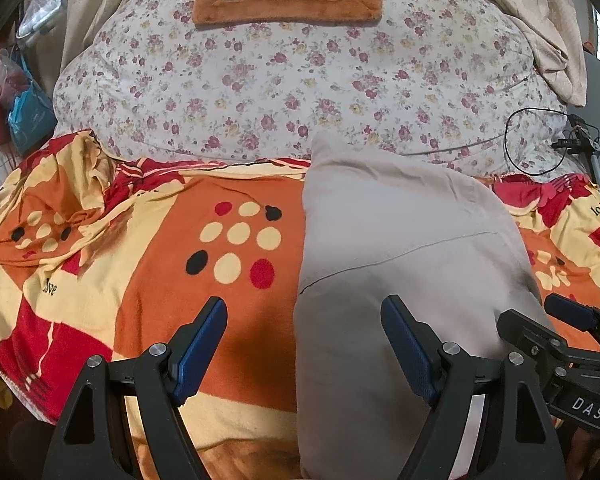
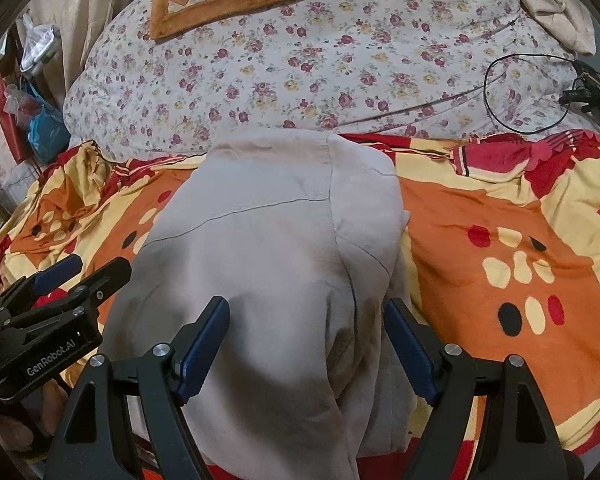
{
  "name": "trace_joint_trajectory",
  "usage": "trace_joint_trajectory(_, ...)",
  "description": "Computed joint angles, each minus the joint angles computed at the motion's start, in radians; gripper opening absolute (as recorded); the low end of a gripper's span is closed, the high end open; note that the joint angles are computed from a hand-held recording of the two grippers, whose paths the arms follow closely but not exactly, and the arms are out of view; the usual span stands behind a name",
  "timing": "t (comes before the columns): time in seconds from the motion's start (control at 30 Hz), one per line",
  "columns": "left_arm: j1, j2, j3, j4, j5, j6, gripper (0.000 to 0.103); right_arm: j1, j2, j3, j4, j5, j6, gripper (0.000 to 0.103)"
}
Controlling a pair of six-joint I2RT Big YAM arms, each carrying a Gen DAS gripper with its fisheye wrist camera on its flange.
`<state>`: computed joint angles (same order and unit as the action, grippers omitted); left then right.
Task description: Fold large clothes
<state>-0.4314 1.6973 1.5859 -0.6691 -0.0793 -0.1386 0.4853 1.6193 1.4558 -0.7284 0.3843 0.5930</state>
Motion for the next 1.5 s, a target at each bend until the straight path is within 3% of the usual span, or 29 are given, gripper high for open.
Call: trace_joint_trajectory(1.5,-0.004,0.024,0.024,-0.014,-0.015,0.008,0.079,0.003,0.030,0.028,-0.007,-0.002,-0.009,0.082)
